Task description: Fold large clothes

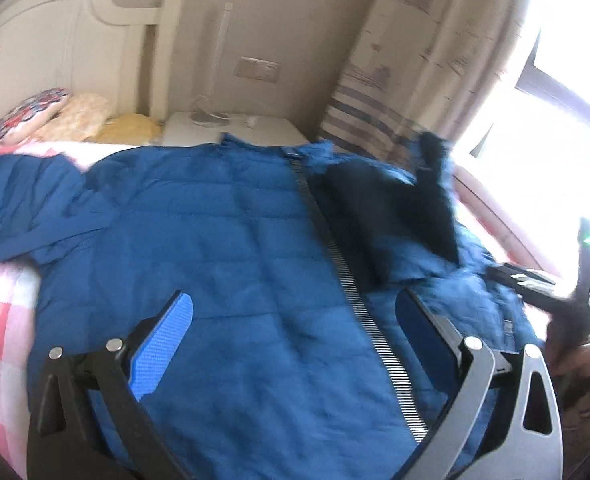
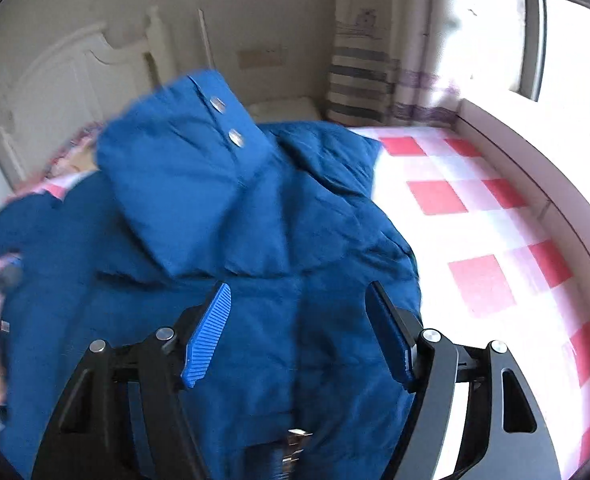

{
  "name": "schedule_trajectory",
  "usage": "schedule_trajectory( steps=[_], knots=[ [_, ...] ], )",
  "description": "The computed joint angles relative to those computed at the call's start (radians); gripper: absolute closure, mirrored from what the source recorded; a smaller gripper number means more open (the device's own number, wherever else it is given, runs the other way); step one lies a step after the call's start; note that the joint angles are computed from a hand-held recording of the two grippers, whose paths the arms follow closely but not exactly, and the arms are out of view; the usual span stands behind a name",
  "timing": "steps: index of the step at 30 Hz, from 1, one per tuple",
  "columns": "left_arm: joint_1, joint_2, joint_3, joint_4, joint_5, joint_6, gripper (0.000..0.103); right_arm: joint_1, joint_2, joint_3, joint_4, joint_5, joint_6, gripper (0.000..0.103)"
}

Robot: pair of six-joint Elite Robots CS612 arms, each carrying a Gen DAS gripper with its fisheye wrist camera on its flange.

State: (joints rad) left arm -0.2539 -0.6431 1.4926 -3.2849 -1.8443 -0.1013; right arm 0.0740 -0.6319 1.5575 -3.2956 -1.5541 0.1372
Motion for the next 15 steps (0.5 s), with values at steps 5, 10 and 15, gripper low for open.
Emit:
schedule_trajectory(
  steps=[5,10,15],
  knots=[
    [-0.036,-0.024,-0.032,0.077,-0.08,0.031,0.002,-0.01,0.019,-0.007,0.026,0.026,0.029,0.033],
    [-0.084,0.022,-0.163,0.195,-0.077,0.019,0.002,-0.029,0.022,0.002,0.004,0.093,0.066,0.033],
    [-0.126,0.083,-0.279,0.261,0.049,-0.042,0.012,-0.03,0.02,0.007,-0.003,0.106,0.075,0.032]
  ],
)
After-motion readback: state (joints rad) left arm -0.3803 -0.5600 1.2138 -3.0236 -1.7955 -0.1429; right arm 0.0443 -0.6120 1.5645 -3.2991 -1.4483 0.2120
